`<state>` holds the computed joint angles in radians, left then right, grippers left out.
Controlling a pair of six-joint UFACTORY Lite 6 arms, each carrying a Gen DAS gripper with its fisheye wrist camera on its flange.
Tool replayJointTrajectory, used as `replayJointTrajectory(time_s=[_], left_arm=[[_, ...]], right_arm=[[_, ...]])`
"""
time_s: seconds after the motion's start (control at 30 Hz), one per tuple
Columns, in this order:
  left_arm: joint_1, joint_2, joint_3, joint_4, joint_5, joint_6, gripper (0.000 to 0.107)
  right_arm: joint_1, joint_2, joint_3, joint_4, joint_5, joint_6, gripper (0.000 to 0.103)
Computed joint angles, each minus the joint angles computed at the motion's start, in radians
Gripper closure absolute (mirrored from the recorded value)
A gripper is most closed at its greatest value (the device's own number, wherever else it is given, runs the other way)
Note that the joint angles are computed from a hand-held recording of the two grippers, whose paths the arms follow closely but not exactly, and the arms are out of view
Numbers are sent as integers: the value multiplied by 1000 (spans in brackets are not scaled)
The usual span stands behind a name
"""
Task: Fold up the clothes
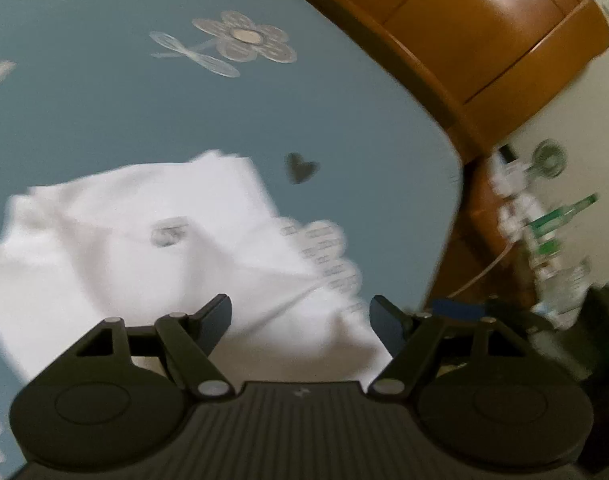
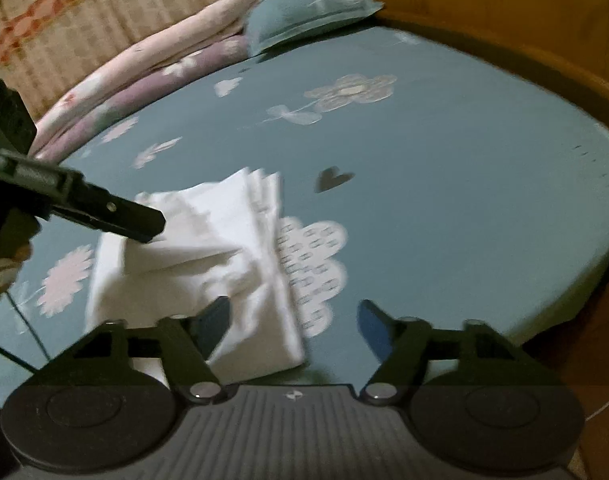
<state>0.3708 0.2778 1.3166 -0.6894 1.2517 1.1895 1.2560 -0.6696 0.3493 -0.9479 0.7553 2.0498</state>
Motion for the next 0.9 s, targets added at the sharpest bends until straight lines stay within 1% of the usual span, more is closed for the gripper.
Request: replayJointTrajectory(time_s=[0.1,0.13,0.2,0.23,0.27,0.3,0.33,0.37,0.4,0.43,0.5,0.6,0.67,0.73,0.8,0.9], left_arm=[[96,-18,-18,12,-2,71,31],[127,-18,-19,14,5,87,31],[184,-7,-3,16,29,119,31],[201,-2,3,21,42,129,31],[212,0,5,26,51,134,30],[223,2,8,32,61,140,29],[230,6,9,37,66,142,28],[231,15,12,41,73,136,28],[230,28,19,45,83,126,28],[227,39,20,45,87,115,28],[214,57,16,40,88,93,28],[180,87,8,27,67,50,28],[150,115,15,11,54,16,28],[123,140,26,-8,42,-18,28],[100,153,39,-33,29,-51,28],[70,170,81,-77,35,-82,28]], right_arm=[[-8,26,-18,-41,-107,74,32],[-22,44,-27,-72,-152,119,32],[-69,80,-55,-176,-252,247,36],[-105,94,-75,-249,-309,332,47],[-132,105,-89,-319,-349,407,61],[-159,117,-94,-352,-382,440,68],[-166,146,-84,-344,-380,431,74],[-160,186,-63,-299,-358,381,74],[-157,216,-42,-231,-341,289,78],[-155,235,-23,-170,-325,206,80],[-143,219,-9,-118,-300,134,76],[-122,174,18,-75,-228,28,72],[-122,157,40,-57,-193,-39,65],[-143,146,62,-20,-175,-138,60],[-173,113,58,21,-177,-223,60],[-224,47,28,75,-192,-323,60]])
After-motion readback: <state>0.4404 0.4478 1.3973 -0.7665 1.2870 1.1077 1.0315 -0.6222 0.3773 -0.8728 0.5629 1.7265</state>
